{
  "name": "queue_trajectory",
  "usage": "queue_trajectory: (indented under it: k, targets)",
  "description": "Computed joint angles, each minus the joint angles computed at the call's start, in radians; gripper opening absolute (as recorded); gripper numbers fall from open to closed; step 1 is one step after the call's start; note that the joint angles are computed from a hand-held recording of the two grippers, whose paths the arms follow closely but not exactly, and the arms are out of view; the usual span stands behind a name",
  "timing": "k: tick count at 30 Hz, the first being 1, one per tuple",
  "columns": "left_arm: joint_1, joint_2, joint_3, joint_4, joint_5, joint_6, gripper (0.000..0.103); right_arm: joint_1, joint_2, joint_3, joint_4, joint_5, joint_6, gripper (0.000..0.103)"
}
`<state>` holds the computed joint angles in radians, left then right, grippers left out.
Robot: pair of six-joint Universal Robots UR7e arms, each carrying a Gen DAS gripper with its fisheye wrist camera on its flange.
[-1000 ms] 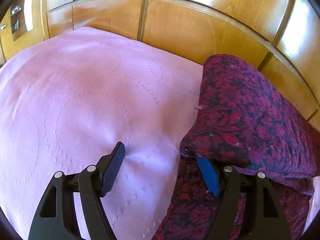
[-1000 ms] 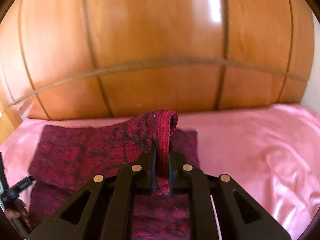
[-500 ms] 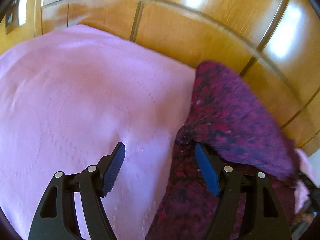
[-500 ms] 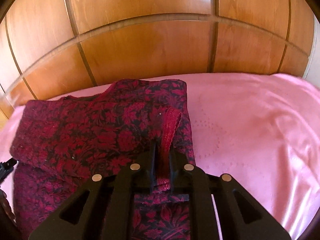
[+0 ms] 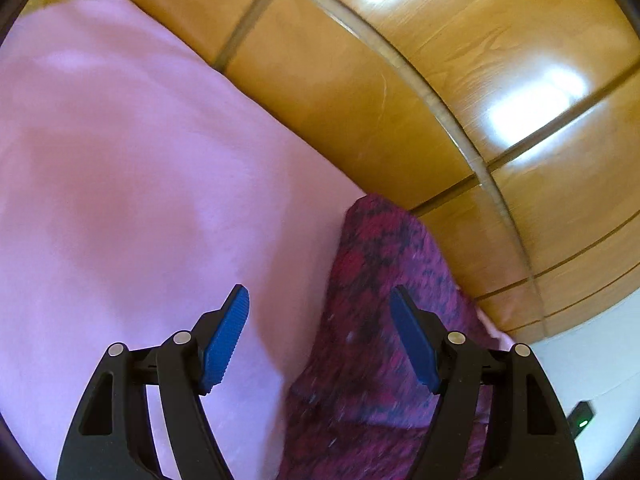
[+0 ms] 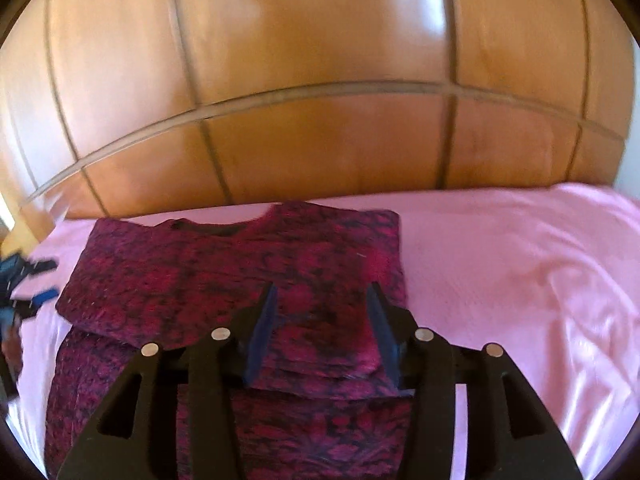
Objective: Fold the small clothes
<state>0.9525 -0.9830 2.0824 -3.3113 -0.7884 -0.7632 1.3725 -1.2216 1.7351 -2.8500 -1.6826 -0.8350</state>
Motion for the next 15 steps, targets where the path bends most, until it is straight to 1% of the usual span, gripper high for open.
queue_trajectory:
  k: [2, 3, 7, 9, 10, 11, 12, 13, 14, 15]
  targets:
    - [0.042, 0.007, -0.032, -0.018, -0.1, 0.028, 0.072, 0.012, 0.02, 0.0, -0.018, -0.013, -0.035, 0.05]
    - [0.069, 0.014, -0.057, -0.012, -0.164, 0.041, 0.072, 0.016, 0.031, -0.003, -0.022, -0.026, -0.047, 0.05]
    - [0.122, 0.047, -0.131, 0.037, -0.26, 0.029, 0.072, 0.021, 0.073, -0.022, -0.036, -0.073, -0.047, 0.05]
    - [0.133, 0.064, -0.153, 0.033, -0.281, 0.026, 0.072, 0.019, 0.088, -0.031, -0.041, -0.088, -0.044, 0.05]
    - [0.134, 0.072, -0.161, 0.023, -0.29, 0.034, 0.062, 0.017, 0.096, -0.036, -0.043, -0.094, -0.047, 0.05]
    - [0.131, 0.081, -0.168, 0.011, -0.296, 0.053, 0.05, 0.016, 0.103, -0.038, -0.046, -0.098, -0.051, 0.05]
    - [0.117, 0.089, -0.179, 0.016, -0.277, 0.088, 0.038, 0.015, 0.106, -0.038, -0.051, -0.1, -0.057, 0.05]
    - [0.094, 0.098, -0.186, 0.018, -0.227, 0.119, 0.03, 0.014, 0.108, -0.036, -0.06, -0.101, -0.065, 0.05]
    - [0.072, 0.107, -0.187, 0.012, -0.182, 0.159, 0.026, 0.013, 0.107, -0.028, -0.075, -0.103, -0.077, 0.05]
    - [0.043, 0.115, -0.186, 0.028, -0.11, 0.191, 0.024, 0.012, 0.107, -0.024, -0.084, -0.104, -0.086, 0.05]
